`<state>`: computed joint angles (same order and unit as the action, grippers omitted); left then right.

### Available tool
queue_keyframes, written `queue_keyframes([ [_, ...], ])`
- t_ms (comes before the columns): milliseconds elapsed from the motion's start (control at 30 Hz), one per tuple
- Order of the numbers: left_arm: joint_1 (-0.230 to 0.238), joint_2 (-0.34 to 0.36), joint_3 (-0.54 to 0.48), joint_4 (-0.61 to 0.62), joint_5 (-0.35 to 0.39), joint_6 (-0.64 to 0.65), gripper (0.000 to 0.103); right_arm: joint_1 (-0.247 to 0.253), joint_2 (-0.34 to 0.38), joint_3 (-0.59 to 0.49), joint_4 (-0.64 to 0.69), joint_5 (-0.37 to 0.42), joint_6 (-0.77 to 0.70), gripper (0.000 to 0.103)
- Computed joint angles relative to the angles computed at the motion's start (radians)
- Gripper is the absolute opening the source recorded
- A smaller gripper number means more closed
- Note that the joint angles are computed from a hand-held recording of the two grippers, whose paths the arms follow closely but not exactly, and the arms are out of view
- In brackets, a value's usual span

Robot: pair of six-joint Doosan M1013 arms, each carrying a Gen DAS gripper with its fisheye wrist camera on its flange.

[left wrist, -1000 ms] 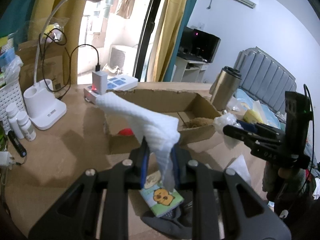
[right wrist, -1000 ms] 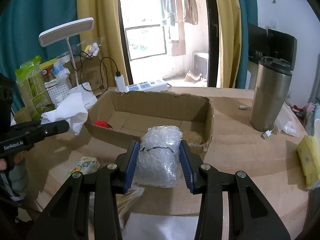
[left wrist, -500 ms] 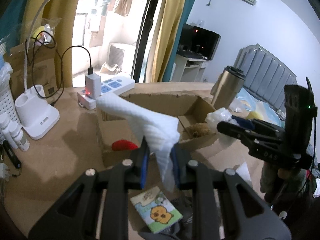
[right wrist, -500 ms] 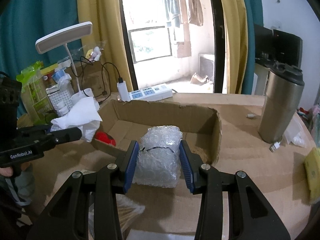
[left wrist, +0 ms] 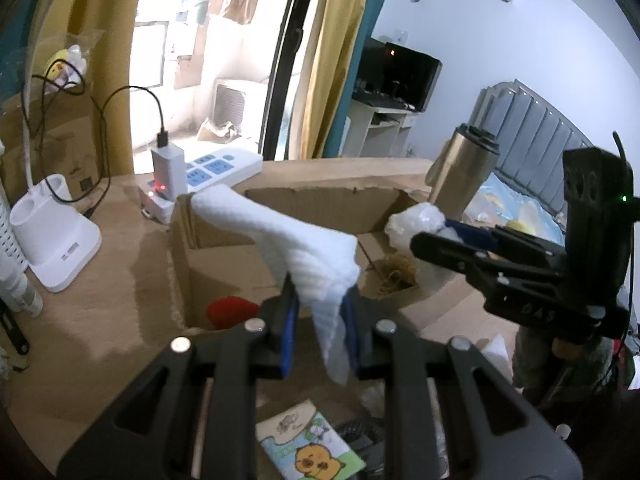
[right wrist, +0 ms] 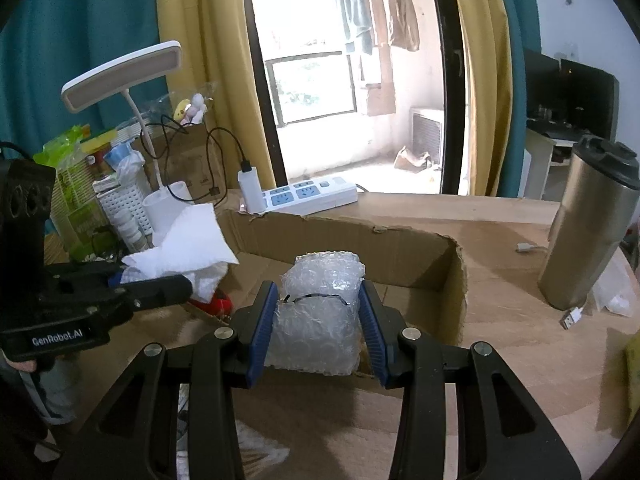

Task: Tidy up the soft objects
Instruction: 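Carry the white towel and bubble-wrap bundle into the box and release both, then withdraw both tools from the box back toward the remaining items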

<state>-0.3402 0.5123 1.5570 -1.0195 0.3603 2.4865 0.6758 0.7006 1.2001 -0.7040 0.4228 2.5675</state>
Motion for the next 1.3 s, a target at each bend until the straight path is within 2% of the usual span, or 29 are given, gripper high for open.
queue_keyframes([
  [367,-0.004,0.045,-0.059,0.018,0.036,-0.076,0.021,-0.016,0.024,-0.033,0.108,-0.029,-0.093,0.044],
  [633,-0.007,0.077,-0.100,0.110,0.082,-0.203,0.023,-0.023,0.045,-0.058,0.180,-0.030,-0.152,0.044],
  [767,-0.006,0.089,-0.116,0.146,0.110,-0.229,0.032,-0.028,0.054,-0.066,0.203,-0.021,-0.159,0.045],
  [833,-0.007,0.090,-0.117,0.154,0.112,-0.232,0.039,-0.029,0.057,-0.070,0.211,-0.012,-0.157,0.046],
  [867,-0.007,0.088,-0.114,0.145,0.109,-0.224,0.051,-0.030,0.057,-0.071,0.215,-0.009,-0.157,0.050],
  [900,-0.005,0.085,-0.109,0.122,0.107,-0.203,0.057,-0.031,0.057,-0.070,0.212,-0.009,-0.152,0.052],
  [967,-0.004,0.079,-0.104,0.108,0.100,-0.194,0.062,-0.030,0.056,-0.070,0.212,-0.012,-0.149,0.058],
  [1067,-0.003,0.071,-0.095,0.115,0.085,-0.202,0.064,-0.029,0.055,-0.070,0.211,-0.008,-0.146,0.063],
  [1300,0.000,0.044,-0.064,0.084,0.058,-0.170,0.065,-0.022,0.042,-0.058,0.147,-0.007,-0.084,0.063],
])
